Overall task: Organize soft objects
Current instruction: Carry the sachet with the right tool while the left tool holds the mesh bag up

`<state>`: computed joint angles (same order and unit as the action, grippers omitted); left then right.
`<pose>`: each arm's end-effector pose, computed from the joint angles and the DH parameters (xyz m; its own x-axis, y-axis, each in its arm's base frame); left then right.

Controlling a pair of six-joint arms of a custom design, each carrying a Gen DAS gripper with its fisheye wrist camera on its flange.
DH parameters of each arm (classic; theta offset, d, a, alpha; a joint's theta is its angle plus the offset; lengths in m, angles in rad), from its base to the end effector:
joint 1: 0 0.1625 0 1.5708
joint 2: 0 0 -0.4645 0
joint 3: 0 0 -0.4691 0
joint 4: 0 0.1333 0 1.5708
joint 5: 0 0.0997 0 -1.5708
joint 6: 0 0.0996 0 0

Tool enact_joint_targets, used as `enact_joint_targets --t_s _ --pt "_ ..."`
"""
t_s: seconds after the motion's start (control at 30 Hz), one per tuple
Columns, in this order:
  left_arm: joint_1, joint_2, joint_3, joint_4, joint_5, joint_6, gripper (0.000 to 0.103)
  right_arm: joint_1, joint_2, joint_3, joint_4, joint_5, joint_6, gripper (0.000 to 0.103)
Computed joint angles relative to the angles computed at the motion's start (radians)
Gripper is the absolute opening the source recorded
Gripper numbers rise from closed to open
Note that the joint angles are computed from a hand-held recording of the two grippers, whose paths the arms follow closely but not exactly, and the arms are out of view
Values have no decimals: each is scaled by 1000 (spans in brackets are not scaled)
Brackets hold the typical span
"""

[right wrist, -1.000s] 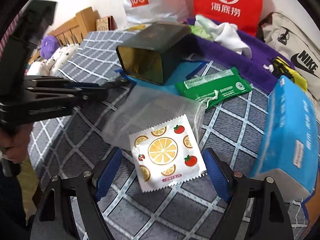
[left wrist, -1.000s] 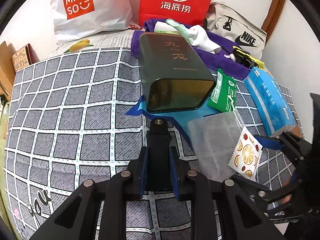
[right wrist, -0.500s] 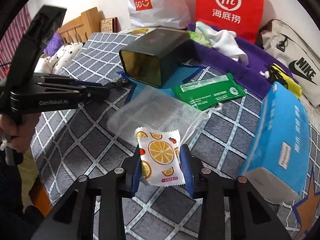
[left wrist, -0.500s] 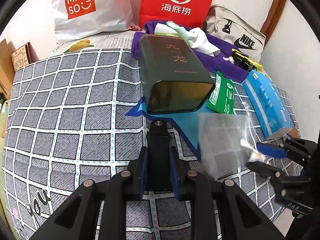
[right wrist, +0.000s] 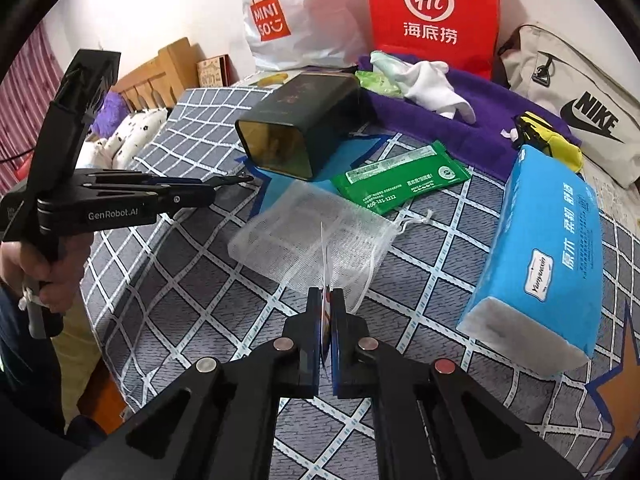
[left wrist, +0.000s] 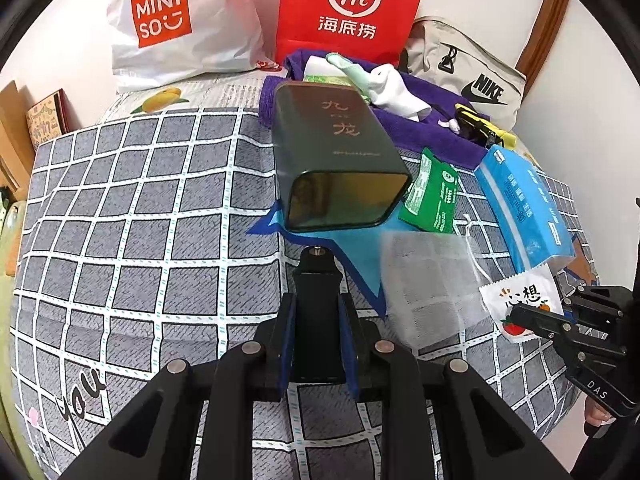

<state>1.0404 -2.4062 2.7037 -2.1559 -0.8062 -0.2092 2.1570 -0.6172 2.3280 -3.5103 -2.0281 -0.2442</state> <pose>0.0632 -0.2921 0.2960 -0.8069 0.0196 -0.5904 0.3246 0.8498 -0.4153 0.3127 -0.3094 -0.0976 -0.6487 -0.5969 0.4721 -0.7169 0.6874 -0.1160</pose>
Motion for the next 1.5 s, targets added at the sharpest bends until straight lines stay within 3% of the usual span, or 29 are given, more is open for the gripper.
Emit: enact_joint_targets --t_s 0.63,0.93,1.23,1.5 --pt "-134 -146 -18 220 22 -134 20 7 -58 33 -52 2 3 4" --pt "-227 -140 -57 268 29 -186 20 7 -118 24 -42 -11 2 4" --pt "-223 -1 -99 133 13 -129 20 -6 -154 -12 -15 -24 -10 4" --pt "-131 215 -153 -118 -30 8 20 -38 -161 -82 18 -34 -30 4"
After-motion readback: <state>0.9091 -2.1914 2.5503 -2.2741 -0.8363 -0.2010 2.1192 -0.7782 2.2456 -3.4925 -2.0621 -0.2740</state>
